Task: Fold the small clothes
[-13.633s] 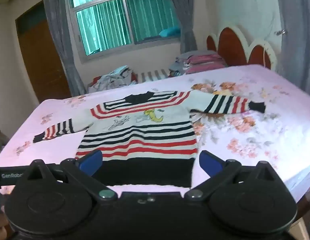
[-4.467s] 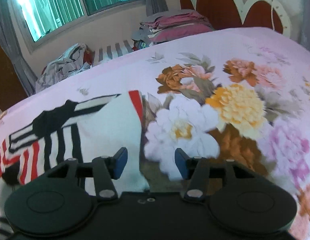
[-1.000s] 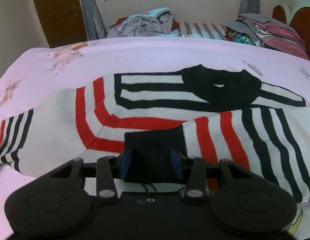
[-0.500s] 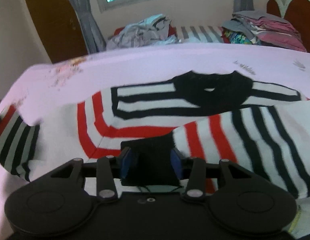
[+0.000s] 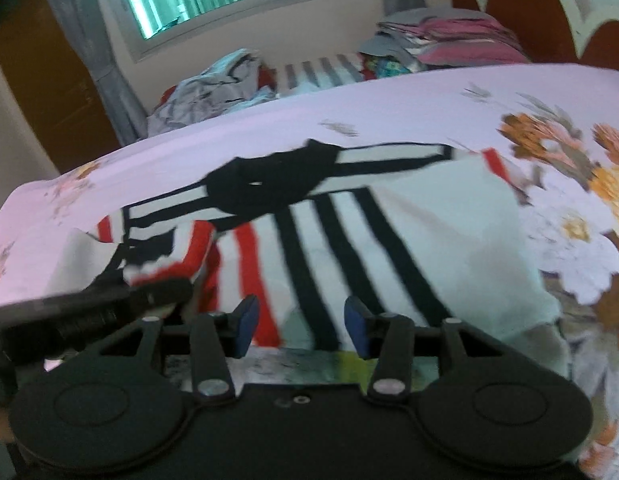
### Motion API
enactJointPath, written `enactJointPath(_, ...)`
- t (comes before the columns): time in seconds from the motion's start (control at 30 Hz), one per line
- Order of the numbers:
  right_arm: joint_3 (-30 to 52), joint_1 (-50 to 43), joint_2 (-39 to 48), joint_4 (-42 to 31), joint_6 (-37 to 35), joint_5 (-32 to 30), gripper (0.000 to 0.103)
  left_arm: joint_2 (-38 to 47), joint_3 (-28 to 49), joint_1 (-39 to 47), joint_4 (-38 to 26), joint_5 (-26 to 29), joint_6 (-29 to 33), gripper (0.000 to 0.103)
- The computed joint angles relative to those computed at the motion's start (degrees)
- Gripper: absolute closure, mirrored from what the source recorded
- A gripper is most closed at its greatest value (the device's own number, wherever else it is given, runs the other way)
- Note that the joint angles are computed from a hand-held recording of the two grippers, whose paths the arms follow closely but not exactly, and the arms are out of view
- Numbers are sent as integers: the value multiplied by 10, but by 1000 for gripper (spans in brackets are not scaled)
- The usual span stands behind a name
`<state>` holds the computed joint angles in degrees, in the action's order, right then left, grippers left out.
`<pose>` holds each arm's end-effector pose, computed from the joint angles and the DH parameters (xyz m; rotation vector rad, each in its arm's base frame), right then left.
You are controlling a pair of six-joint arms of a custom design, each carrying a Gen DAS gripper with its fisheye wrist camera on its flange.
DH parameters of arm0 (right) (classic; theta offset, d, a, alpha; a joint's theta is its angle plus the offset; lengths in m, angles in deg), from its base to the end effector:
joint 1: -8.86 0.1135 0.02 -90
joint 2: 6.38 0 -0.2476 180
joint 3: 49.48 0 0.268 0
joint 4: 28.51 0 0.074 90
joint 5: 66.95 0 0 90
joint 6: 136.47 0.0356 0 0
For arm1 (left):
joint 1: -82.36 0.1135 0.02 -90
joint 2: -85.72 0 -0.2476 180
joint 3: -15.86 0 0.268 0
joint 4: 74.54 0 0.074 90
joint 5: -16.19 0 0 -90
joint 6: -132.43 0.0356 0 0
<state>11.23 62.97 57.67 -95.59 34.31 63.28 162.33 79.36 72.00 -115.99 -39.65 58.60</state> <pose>0.1436 0.1592 0.2252 0.6922 2.2709 0.0447 0.2754 -0.0707 0.2093 0.7837 2.2927 -0.7009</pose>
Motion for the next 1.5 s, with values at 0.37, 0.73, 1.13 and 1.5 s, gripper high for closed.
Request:
enactJointPath(0.37, 31, -2, 52, 113, -126, -21, 40, -149, -38, 210, -89, 45, 126, 30)
enactJointPath(0.73, 181, -41, 273, 139, -250, -27, 53, -53, -63, 301, 23, -6, 157, 31)
enactJointPath(1.13, 27, -88, 65, 93, -115, -14, 96, -24, -92, 230, 129, -55, 88, 70)
enactJointPath(1.5, -76, -110, -51, 90, -55, -49, 74, 0, -64, 244, 88, -41, 95, 70)
